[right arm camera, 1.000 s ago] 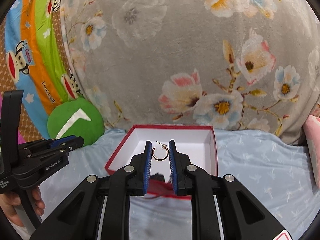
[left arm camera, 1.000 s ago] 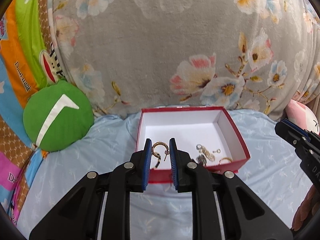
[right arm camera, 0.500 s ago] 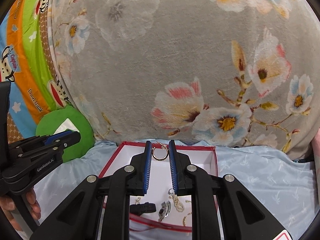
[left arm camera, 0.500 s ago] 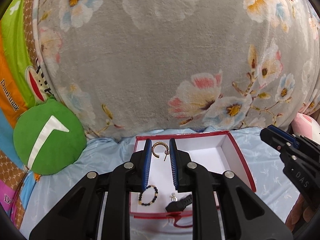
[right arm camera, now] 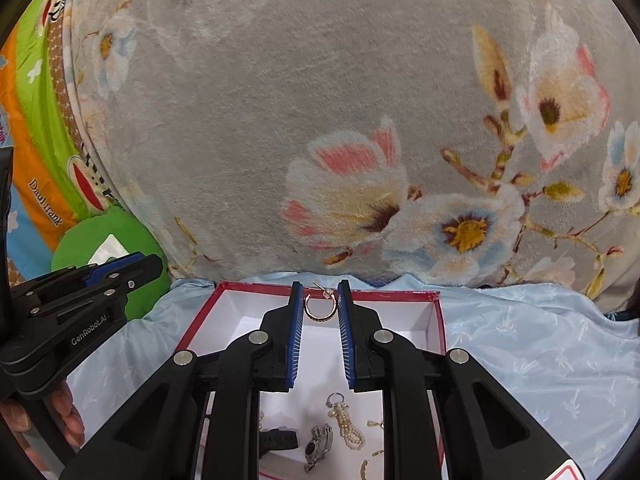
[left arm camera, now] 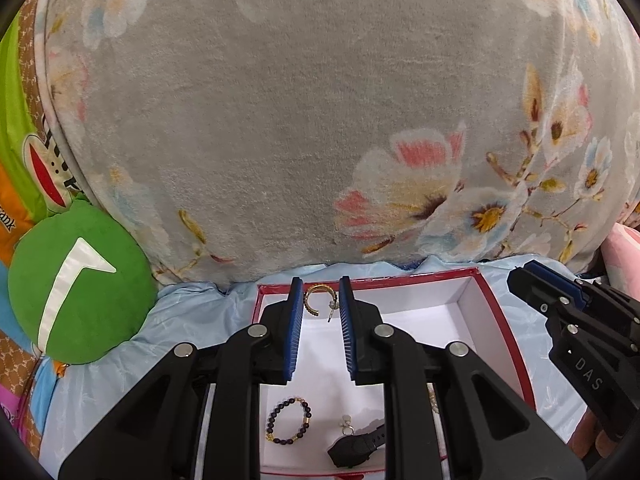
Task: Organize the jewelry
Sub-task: 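Carry both held earrings over the red box, then open both tools to drop the earrings into the red box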
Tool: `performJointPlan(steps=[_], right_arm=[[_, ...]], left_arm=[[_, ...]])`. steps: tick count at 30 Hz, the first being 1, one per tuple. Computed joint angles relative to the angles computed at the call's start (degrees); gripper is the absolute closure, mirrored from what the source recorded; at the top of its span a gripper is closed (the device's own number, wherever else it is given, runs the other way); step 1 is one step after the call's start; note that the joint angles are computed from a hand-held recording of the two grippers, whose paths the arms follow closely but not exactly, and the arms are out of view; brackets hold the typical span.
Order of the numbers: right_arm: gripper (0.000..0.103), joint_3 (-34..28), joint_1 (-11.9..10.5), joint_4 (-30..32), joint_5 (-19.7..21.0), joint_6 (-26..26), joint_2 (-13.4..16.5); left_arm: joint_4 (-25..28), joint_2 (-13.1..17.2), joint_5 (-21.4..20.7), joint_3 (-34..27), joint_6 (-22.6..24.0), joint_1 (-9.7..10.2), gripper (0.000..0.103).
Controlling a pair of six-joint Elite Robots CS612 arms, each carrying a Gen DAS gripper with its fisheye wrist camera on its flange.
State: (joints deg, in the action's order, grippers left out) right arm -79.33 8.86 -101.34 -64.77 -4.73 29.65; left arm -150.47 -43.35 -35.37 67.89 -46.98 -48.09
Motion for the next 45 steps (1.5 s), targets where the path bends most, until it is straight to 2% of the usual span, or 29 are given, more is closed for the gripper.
performJointPlan(steps=[13,36,37,38,39,40,42,45], right_arm=[[0.087,4.8,0.3,-0.6,-1.0,-0.3,-0.8],[0.086,9.8,1.5,-1.2,-4.0,-1.9,-1.5],[0.079,9.9,1.5,-1.9,-4.2,-1.5,-1.4],[0.072,9.9,1.5,-2.2,-4.8,-1.2,-1.3],[0.058,9.8,1.5,-2.7,-5.0,-0.7,-1.2],[0.054,9.5,1.4,-3.4,-5.1,0.0,-1.0],[0.054,9.0,1.2,-3.6,-5.0,0.7,-0.9],[0.052,8.1,1.0,-3.2,-5.3,1.4,-0.7]], left_arm=[[3.6,3.3,-2.3,-4.3,-0.5,1.83,0.086],[9.3,7.1,-6.0,-9.4,-3.1,3.7,0.085],[9.4,7.3,-6.0,-9.6,-3.5,3.78,0.081],[10.8,7.4,-5.6,-9.9,-5.0,3.86,0.063],[10.8,7.4,-5.5,-9.9,-5.4,3.87,0.05],[10.9,7.4,-5.0,-9.7,-6.0,3.81,0.046],[11.8,7.1,-4.3,-9.3,-7.1,3.71,0.041],[12.3,6.2,-4.3,-8.0,-9.2,3.6,0.039]])
